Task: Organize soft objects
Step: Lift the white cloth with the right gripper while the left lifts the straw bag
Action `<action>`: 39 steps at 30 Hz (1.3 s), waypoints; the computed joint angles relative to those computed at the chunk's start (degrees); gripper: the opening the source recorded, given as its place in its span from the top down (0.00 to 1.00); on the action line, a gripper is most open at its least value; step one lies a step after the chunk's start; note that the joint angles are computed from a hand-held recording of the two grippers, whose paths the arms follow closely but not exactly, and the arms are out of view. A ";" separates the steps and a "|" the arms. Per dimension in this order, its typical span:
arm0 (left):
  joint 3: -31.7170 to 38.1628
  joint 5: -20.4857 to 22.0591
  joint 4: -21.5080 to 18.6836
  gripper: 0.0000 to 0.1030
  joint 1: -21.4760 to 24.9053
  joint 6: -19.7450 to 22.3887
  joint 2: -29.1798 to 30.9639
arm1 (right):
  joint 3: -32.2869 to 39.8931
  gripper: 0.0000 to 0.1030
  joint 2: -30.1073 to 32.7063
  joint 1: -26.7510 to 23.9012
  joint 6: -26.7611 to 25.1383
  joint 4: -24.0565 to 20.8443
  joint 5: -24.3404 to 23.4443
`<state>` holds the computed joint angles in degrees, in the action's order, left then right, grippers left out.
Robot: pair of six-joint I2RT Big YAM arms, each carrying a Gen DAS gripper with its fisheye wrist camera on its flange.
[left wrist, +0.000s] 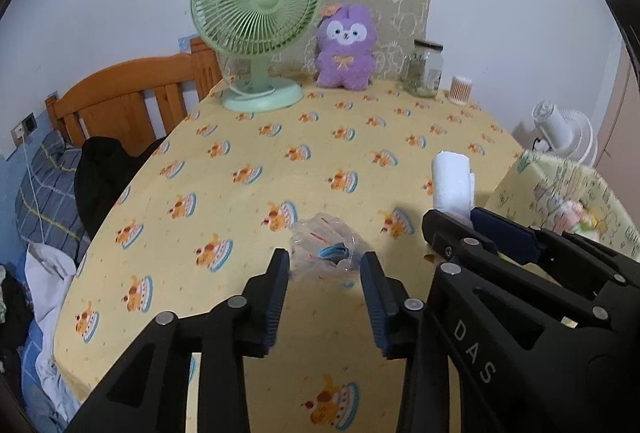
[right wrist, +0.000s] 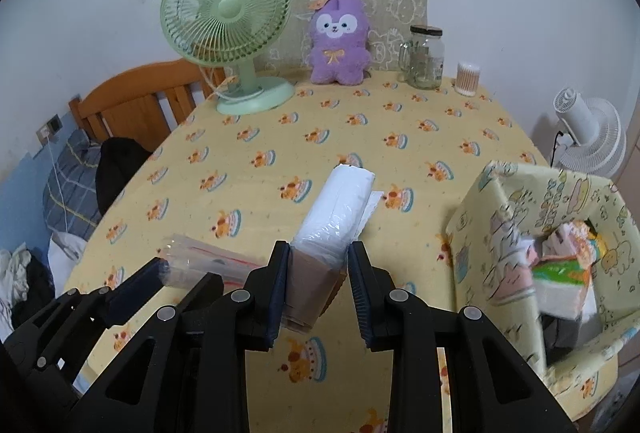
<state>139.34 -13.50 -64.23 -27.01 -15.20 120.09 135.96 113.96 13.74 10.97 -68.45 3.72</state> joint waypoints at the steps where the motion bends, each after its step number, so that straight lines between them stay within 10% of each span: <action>1: -0.65 0.68 -0.10 0.49 0.12 -0.12 -0.22 | -0.74 0.68 -0.30 0.09 0.03 0.15 0.00; 4: -2.77 0.66 0.17 0.26 0.12 -0.34 -0.93 | -3.07 0.68 -1.01 0.23 0.58 0.53 -1.22; 23: 1.26 4.72 -5.50 0.24 0.70 -0.09 4.01 | -3.17 0.68 2.11 -0.09 1.22 -3.88 -1.33; 29: 2.39 6.38 -4.85 0.62 0.88 1.91 4.92 | -2.29 0.68 3.16 -0.68 1.61 -4.03 -2.77; 39: 10.34 7.04 -7.85 0.73 0.83 0.16 7.93 | 6.07 0.68 6.65 -1.36 -0.35 -8.21 -5.05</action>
<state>149.68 -6.46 -72.08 -26.18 -15.04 128.02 142.03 120.61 12.38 10.61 -76.67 -1.33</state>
